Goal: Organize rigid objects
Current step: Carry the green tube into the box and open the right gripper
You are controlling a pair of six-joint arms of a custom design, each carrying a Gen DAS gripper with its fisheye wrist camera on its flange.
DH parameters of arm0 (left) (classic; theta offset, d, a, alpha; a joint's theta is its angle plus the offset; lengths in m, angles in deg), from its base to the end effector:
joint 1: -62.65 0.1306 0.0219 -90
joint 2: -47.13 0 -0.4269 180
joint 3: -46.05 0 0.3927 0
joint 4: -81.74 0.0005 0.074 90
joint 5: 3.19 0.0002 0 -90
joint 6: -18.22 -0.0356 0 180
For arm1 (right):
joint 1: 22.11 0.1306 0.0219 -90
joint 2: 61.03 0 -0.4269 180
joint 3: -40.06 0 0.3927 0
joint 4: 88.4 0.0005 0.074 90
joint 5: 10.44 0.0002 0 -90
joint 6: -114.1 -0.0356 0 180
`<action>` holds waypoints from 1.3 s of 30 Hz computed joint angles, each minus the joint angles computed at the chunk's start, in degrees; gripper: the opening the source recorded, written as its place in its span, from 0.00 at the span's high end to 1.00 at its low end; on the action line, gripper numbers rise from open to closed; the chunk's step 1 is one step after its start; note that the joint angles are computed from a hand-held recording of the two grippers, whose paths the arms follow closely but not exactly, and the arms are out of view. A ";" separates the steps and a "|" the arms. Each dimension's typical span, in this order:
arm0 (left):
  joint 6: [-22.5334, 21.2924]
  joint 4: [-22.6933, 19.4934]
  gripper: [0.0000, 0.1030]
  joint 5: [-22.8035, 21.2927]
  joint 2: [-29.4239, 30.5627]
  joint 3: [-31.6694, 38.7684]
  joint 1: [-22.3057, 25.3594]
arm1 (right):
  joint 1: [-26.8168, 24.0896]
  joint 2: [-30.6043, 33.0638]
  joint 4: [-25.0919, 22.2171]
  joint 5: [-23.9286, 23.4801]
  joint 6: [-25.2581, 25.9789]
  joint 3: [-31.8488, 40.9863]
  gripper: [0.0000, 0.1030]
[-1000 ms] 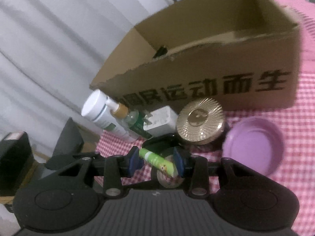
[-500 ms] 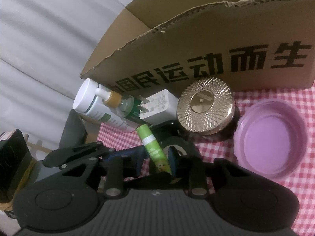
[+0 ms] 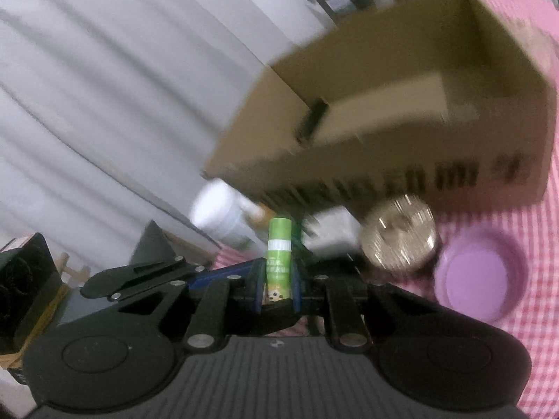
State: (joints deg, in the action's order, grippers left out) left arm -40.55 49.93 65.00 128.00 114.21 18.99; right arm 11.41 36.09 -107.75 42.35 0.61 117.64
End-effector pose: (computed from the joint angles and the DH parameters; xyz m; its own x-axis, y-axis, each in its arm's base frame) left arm 0.3079 -0.2762 0.3905 -0.6667 -0.0291 -0.7447 0.1212 0.9817 -0.1469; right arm 0.4256 0.3071 0.3584 -0.8118 -0.1569 -0.5625 -0.5546 0.5087 0.6585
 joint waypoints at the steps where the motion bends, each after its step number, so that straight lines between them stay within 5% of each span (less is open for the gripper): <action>1: -0.48 -0.58 0.65 -0.49 -0.22 0.94 0.45 | 0.04 -0.19 0.26 -0.11 0.13 0.72 0.83; 7: -5.14 -4.24 0.65 0.18 1.08 6.98 5.52 | -0.18 3.55 -3.93 -2.47 2.22 11.21 0.83; 17: -7.66 -12.86 0.63 8.59 10.49 14.96 17.14 | -1.10 24.74 -27.04 -7.63 2.98 40.69 0.83; 24: -7.89 -17.84 0.60 6.84 13.68 17.11 19.69 | -0.71 35.97 -38.83 -9.78 0.33 54.16 0.82; 31: -5.63 -14.90 0.55 6.43 8.77 14.15 19.34 | -1.29 33.00 -33.20 -12.94 -1.69 49.84 0.82; 36: -5.34 -12.62 0.47 3.40 3.89 11.48 15.88 | -2.68 24.25 -25.17 -12.49 -1.60 38.71 0.81; 39: -5.27 -11.13 0.44 2.10 0.55 9.41 12.96 | -3.66 18.69 -20.89 -12.22 -1.99 32.04 0.72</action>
State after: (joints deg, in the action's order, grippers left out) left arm -45.82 38.80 67.10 128.55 123.62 31.95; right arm 7.75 54.78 -128.64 30.12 -1.38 149.67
